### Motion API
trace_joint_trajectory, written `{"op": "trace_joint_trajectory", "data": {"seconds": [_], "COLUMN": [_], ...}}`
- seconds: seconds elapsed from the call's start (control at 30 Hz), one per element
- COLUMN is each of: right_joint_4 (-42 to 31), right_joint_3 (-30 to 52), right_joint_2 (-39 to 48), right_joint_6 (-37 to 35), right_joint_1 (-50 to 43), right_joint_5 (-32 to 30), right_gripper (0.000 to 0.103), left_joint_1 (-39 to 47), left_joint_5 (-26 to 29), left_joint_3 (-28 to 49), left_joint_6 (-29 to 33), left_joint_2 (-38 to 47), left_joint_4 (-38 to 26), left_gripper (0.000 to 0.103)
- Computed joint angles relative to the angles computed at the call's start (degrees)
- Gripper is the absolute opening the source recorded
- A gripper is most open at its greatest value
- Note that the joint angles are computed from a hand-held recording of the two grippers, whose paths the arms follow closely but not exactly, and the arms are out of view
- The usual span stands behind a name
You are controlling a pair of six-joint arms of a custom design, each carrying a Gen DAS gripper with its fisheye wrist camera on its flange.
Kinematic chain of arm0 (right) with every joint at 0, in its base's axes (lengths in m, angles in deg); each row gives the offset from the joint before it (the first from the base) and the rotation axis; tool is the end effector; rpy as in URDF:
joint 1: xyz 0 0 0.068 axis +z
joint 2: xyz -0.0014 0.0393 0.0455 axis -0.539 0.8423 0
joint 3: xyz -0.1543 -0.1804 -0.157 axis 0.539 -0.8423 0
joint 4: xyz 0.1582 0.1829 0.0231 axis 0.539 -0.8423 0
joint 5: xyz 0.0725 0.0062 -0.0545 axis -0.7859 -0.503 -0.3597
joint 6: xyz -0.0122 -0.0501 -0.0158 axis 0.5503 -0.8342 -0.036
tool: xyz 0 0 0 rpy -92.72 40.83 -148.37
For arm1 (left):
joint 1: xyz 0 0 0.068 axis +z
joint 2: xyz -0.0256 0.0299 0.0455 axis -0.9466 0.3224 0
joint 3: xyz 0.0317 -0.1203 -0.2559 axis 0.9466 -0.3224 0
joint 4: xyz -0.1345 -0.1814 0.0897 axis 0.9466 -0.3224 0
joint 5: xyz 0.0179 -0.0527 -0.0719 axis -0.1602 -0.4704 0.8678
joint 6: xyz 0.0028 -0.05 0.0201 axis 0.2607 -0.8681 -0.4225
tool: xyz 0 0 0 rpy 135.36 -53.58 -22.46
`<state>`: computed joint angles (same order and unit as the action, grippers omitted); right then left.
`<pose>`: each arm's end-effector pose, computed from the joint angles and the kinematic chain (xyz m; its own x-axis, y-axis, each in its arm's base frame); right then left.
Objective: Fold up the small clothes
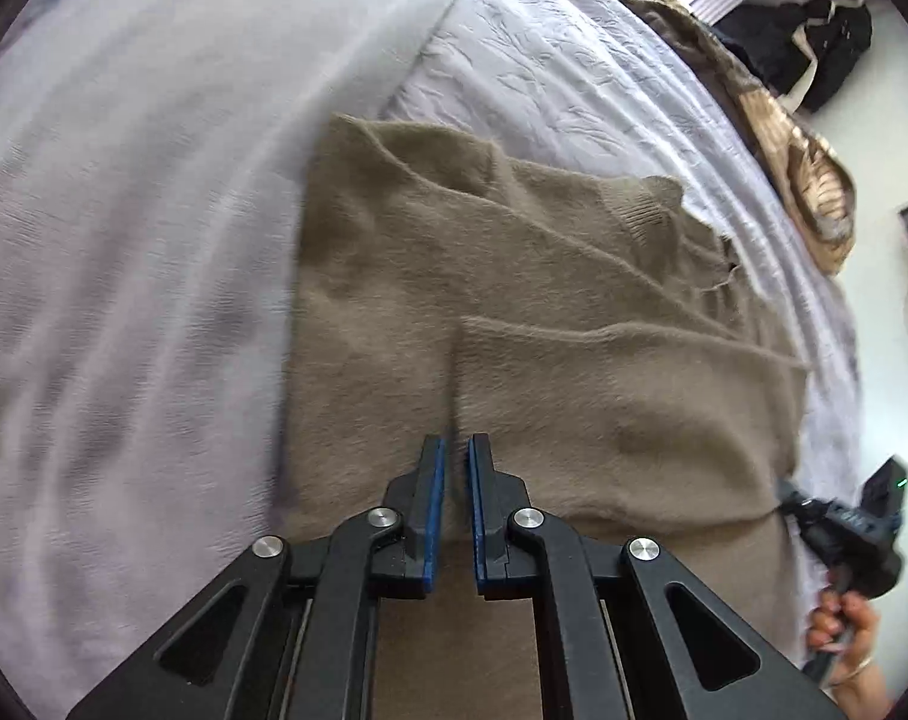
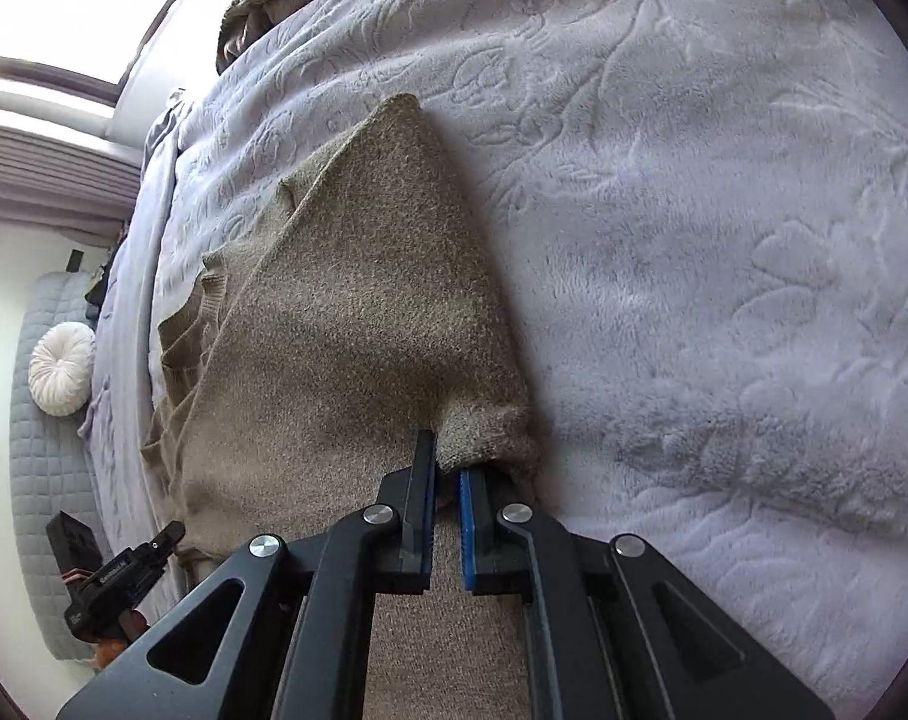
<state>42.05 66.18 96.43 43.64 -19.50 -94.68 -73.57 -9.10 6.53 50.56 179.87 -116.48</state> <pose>0.1556 0.0406 0.1681 -0.6244 0.7660 -0.1530 0.6021 0.5967 0.5304 0.3647 -0.0289 0.2002 -0.9663 0.1427 -0.2144 0.2136 0.9089 -0.3581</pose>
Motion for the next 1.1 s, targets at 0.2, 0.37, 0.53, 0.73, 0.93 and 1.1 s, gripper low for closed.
{"op": "trace_joint_trajectory", "data": {"seconds": [0.2,0.37,0.53,0.73,0.93,1.1], "right_joint_4": [-11.9,-17.9,-11.0,6.1,-0.1,-0.9], "right_joint_3": [4.7,8.0,7.0,3.2,9.0,10.0], "right_joint_2": [-4.7,-9.0,-4.6,8.3,9.4,15.5], "right_joint_6": [1.3,-1.7,-7.5,-12.0,-19.2,-22.5], "right_joint_1": [3.8,2.3,-9.3,-21.8,-19.5,-17.0], "right_joint_5": [3.4,7.8,1.6,-13.0,-10.8,-4.7], "right_gripper": [0.015,0.047,0.047,0.039,0.008,0.009], "left_joint_1": [1.2,0.2,-4.0,-9.5,-10.1,-10.6], "left_joint_5": [-4.8,-5.2,-3.5,-7.1,-8.2,-9.2], "left_joint_3": [0.8,4.1,6.0,6.7,3.9,3.9], "left_joint_6": [-0.2,-1.0,-2.4,-2.7,-1.4,-1.3], "left_joint_2": [-2.6,-1.8,-0.7,2.9,2.2,2.0], "left_joint_4": [-2.4,-3.1,-2.0,-0.3,2.4,2.0], "left_gripper": [0.010,0.010,0.010,0.010,0.010,0.010]}}
